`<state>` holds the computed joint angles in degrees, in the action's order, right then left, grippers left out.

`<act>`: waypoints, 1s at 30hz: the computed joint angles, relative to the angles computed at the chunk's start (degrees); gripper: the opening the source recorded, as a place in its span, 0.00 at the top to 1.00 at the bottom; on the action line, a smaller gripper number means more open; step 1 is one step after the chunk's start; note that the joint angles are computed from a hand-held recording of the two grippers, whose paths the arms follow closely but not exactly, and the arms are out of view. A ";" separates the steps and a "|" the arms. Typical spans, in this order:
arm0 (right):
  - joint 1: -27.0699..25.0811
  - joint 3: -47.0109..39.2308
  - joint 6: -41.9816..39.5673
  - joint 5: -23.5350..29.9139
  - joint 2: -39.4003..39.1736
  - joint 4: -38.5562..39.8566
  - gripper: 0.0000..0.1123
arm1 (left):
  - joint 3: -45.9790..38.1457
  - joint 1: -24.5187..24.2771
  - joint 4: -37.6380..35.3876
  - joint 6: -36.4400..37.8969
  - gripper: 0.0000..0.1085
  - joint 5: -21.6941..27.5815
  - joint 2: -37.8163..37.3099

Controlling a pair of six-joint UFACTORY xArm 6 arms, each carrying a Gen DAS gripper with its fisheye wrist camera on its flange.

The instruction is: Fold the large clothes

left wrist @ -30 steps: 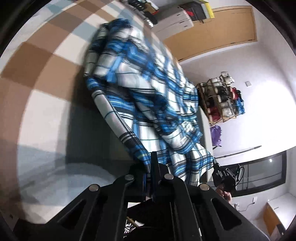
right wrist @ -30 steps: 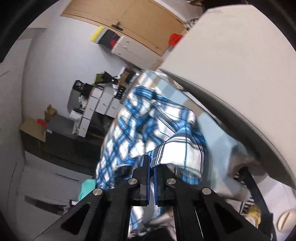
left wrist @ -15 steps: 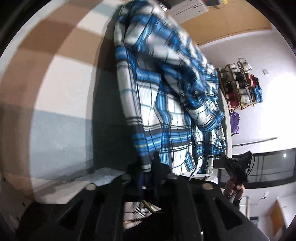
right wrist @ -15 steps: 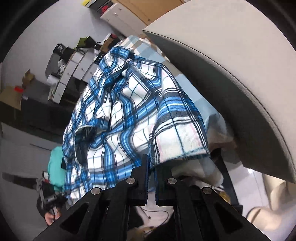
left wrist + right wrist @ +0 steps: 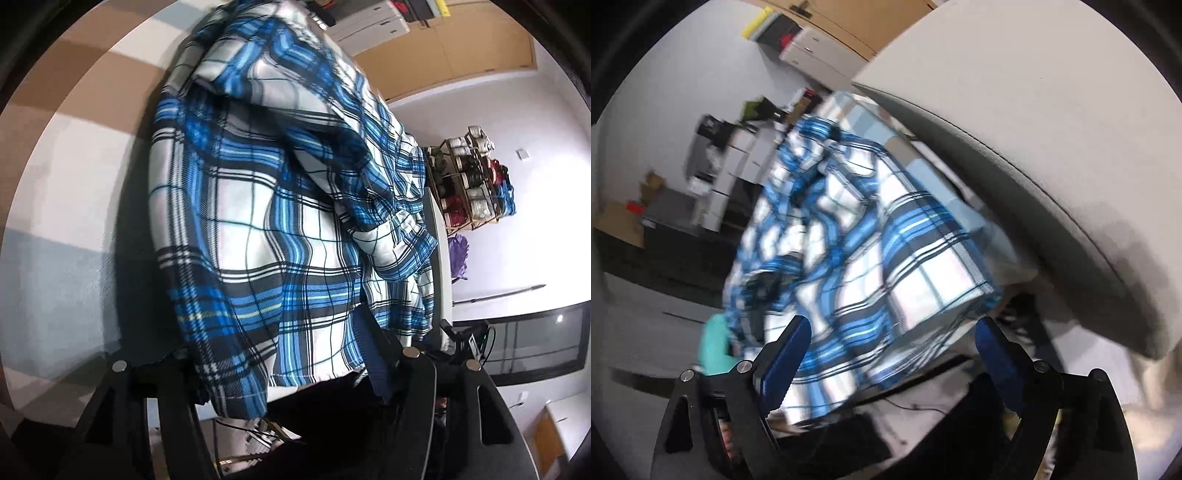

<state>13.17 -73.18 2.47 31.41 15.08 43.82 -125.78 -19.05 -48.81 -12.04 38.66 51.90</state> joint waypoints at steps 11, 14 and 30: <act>-0.63 0.50 5.17 -4.45 1.82 3.02 0.19 | 2.76 0.82 -2.50 3.73 0.91 2.37 -0.88; -0.58 -0.47 4.11 -4.45 3.02 5.63 0.23 | 4.24 0.64 -1.52 4.24 0.91 2.00 -1.96; 1.76 4.74 16.38 -12.67 -2.83 -11.99 0.90 | 8.72 0.73 -10.01 10.87 0.99 0.55 -4.94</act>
<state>14.94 -68.44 18.84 18.74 12.25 31.83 -117.07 -18.31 -58.82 -1.17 39.21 46.96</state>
